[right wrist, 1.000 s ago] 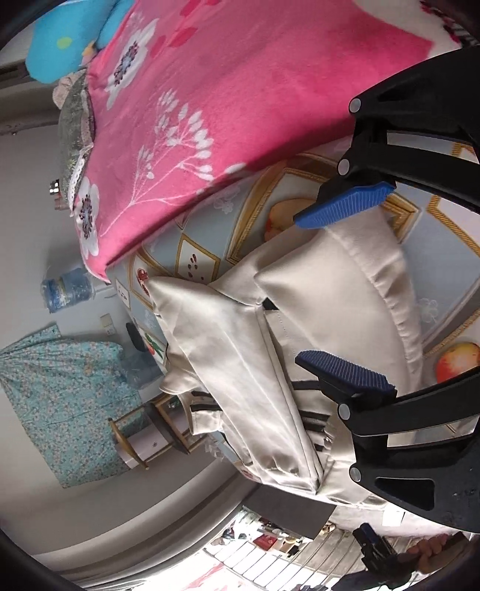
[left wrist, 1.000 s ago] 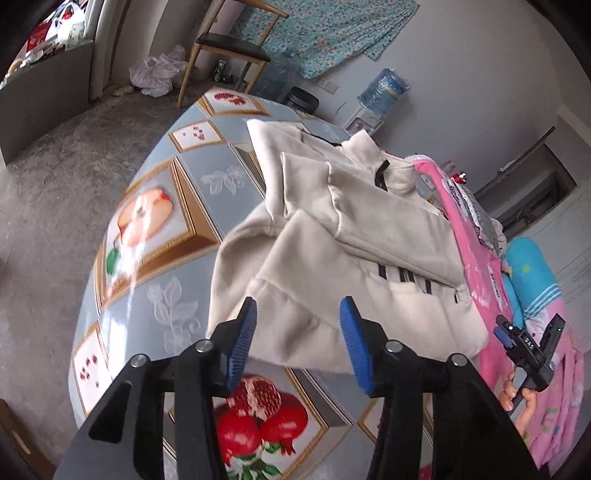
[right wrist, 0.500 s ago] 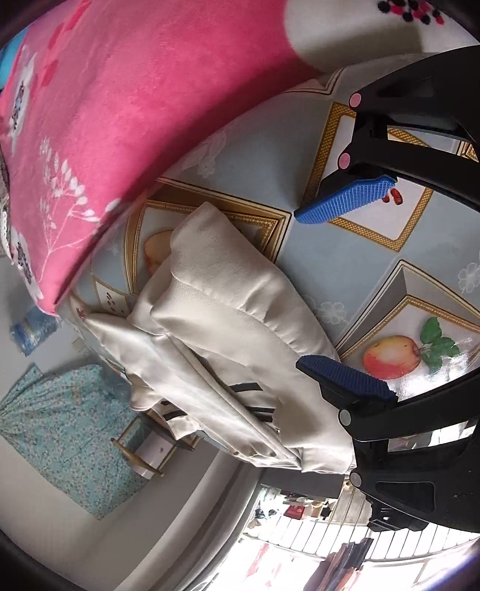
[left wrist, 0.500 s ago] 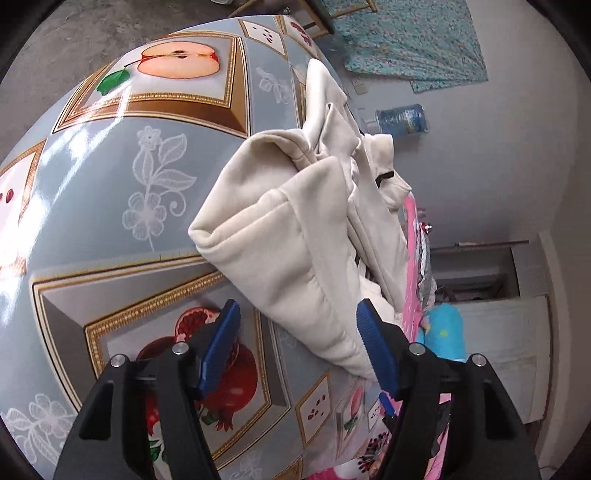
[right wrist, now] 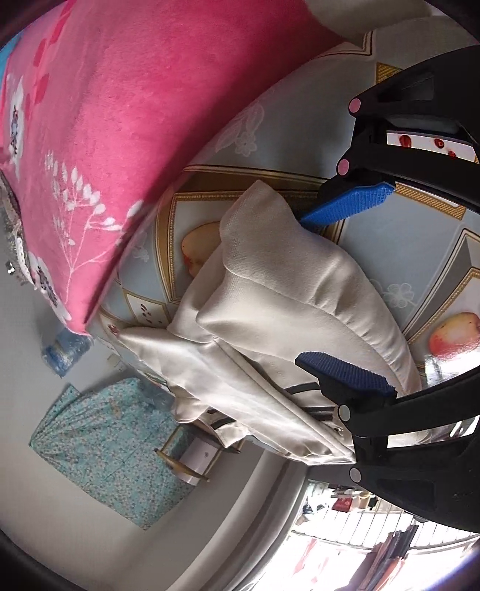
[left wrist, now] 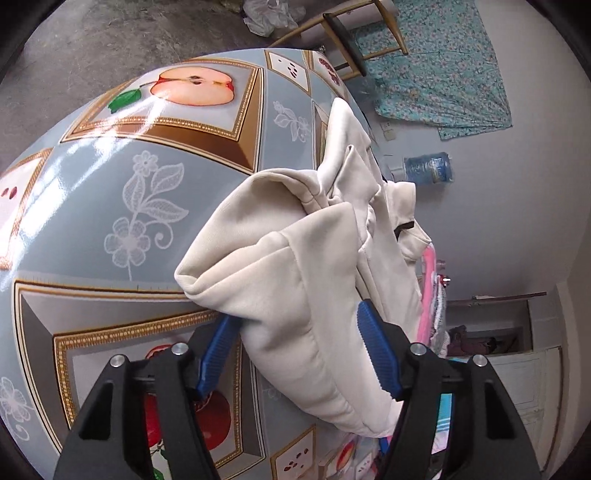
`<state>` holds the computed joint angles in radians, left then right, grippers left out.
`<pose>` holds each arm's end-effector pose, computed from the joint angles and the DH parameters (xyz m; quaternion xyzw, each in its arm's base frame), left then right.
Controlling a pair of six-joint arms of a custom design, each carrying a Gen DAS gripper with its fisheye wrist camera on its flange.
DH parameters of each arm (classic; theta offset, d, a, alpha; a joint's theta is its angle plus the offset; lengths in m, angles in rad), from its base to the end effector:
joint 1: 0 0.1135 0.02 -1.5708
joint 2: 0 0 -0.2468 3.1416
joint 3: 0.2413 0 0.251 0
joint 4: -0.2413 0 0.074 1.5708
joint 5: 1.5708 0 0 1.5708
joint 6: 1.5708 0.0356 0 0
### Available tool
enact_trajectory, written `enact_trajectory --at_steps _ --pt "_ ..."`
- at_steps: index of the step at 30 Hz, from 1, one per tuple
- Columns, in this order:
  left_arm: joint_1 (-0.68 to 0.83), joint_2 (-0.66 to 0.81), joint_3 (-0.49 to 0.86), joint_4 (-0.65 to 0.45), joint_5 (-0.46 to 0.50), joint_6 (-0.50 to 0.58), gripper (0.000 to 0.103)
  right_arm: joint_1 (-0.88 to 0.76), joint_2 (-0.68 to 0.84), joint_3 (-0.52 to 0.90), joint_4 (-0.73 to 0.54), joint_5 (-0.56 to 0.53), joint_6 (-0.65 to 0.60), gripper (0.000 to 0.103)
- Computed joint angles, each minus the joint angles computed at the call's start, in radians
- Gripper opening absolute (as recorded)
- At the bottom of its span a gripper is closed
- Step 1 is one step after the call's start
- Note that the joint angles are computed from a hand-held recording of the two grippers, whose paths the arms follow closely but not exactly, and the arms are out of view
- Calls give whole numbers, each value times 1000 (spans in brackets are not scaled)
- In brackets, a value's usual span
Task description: Fold large clothes
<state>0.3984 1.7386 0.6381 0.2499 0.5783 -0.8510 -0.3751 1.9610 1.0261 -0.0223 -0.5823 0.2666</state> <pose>0.2782 0.0960 0.0887 -0.4431 0.7864 -0.3358 0.2693 0.3483 -0.1161 0.0965 0.2057 0.8939 0.2576 0.3037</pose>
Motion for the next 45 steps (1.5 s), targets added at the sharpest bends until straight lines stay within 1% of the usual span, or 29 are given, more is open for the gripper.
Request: enact_trajectory --at_steps 1,2,3,4,5,6,7,8,9,10,12,14,17,19,24,28,31,33,35,36,38,40,41,42,43,44,45 --pt "-31 -16 18 -56 -71 43 47 6 2 -1 15 17 16 59" --pt "-62 -27 33 -99 -140 85 43 15 1 -2 28 41 25 57" --pt "-89 -38 39 -124 -202 128 36 23 -1 -4 35 66 26 52" --pt "-122 -40 46 -137 -267 172 29 34 -4 -6 42 97 24 47" --pt "-152 -42 47 -140 -329 217 26 44 -7 -7 44 128 15 43" --pt "-178 -44 44 -133 -378 253 20 57 -11 -6 42 163 0 36" --pt "-206 -52 37 -123 -432 300 18 69 -13 -5 42 194 -16 30" --pt "-232 -59 33 -116 -483 350 17 82 -17 -2 35 228 -39 27" --pt "-260 -71 26 -104 -538 405 14 96 -23 0 26 259 -64 19" --pt "-286 -86 19 -94 -589 457 13 109 -34 -5 25 287 -88 15" --pt "-340 -131 -5 -62 -689 564 11 142 -78 -39 46 355 -139 11" --pt "-364 -180 -25 -41 -739 638 10 167 -137 -89 80 414 -174 9" --pt "-361 -261 -40 -50 -735 688 7 177 -230 -154 109 448 -214 9" --pt "-357 -333 -61 -60 -715 709 5 170 -283 -182 101 433 -232 8" --pt "-328 -514 -116 -137 -664 767 4 153 -404 -251 74 387 -269 8" --pt "-287 -670 -165 -258 -607 805 4 118 -531 -322 10 331 -306 8" --pt "-243 -804 -211 -382 -565 827 5 64 -617 -367 -77 260 -336 8" --pt "-188 -871 -234 -465 -518 830 5 35 -647 -389 -134 229 -363 8" --pt "-142 -882 -256 -511 -477 823 5 15 -642 -408 -165 215 -381 9" --pt "-123 -859 -264 -514 -454 821 5 12 -626 -415 -168 213 -388 9" --pt "-104 -798 -283 -491 -439 810 5 9 -561 -418 -155 213 -390 10" --pt "-101 -712 -276 -481 -424 814 9 0 -459 -382 -148 205 -394 17" --pt "-98 -681 -270 -486 -418 827 10 0 -427 -363 -161 224 -398 19" --pt "-93 -661 -265 -495 -413 836 15 -11 -396 -341 -181 219 -396 24" --pt "-70 -672 -272 -515 -392 853 23 -28 -371 -317 -213 193 -407 29" --pt "-44 -685 -272 -543 -369 871 28 -40 -354 -291 -251 189 -420 33" --pt "-13 -707 -269 -581 -346 888 38 -52 -353 -278 -277 193 -431 47"
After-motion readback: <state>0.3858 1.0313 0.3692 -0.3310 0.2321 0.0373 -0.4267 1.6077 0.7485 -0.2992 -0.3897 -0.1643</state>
